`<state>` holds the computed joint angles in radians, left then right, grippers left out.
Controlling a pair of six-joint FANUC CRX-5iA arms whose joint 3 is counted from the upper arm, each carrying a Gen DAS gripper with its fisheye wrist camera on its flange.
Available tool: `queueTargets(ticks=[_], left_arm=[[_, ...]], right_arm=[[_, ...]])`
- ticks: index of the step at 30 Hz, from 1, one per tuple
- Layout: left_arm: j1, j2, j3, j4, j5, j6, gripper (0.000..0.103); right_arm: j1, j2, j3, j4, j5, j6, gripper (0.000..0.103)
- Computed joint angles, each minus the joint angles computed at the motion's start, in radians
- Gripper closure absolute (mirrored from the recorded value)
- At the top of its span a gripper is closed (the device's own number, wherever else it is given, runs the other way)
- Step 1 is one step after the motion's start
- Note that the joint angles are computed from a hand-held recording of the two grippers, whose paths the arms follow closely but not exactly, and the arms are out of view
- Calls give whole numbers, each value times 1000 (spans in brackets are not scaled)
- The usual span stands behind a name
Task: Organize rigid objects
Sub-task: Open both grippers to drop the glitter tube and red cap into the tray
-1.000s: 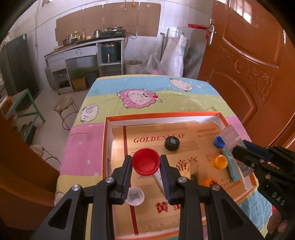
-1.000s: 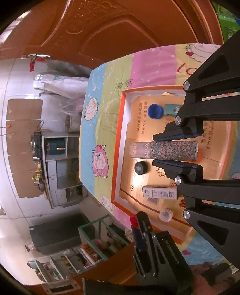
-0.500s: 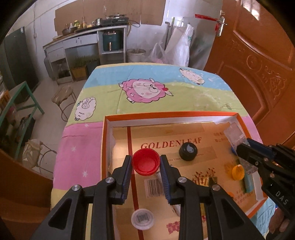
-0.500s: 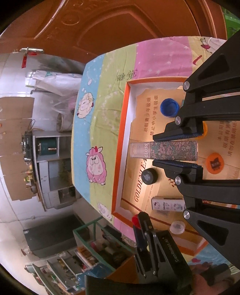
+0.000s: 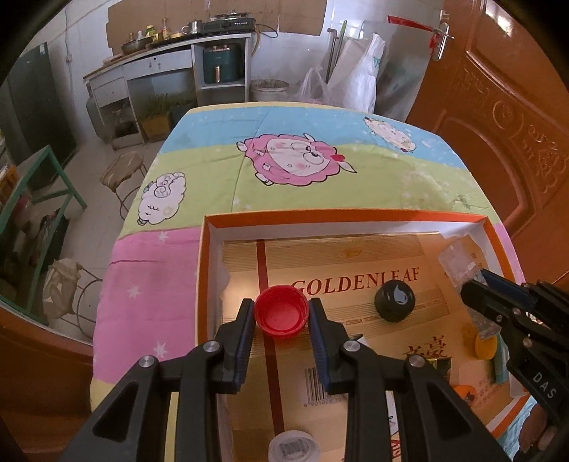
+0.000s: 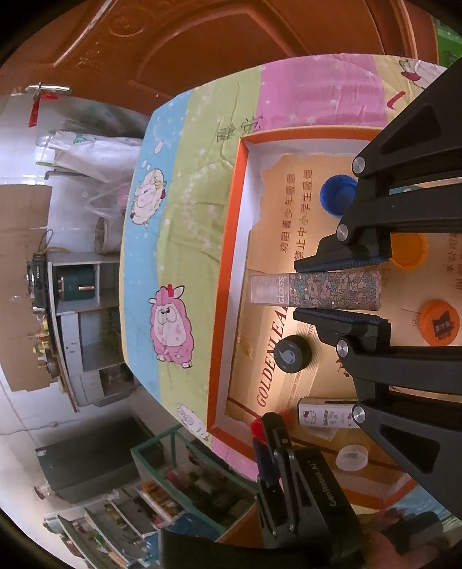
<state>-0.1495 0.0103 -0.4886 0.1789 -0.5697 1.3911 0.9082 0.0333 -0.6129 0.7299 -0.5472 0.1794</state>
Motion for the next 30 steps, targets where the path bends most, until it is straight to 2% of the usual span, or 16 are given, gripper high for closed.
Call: queueTargets(ticks=[26, 30], left_arm=[[4, -4, -52, 52, 84, -74, 72], [9, -12, -70, 88, 97, -112, 72]], right_arm=[[-8, 83, 60, -89, -2, 94, 82], [-11, 79, 39, -34, 13, 44, 78]])
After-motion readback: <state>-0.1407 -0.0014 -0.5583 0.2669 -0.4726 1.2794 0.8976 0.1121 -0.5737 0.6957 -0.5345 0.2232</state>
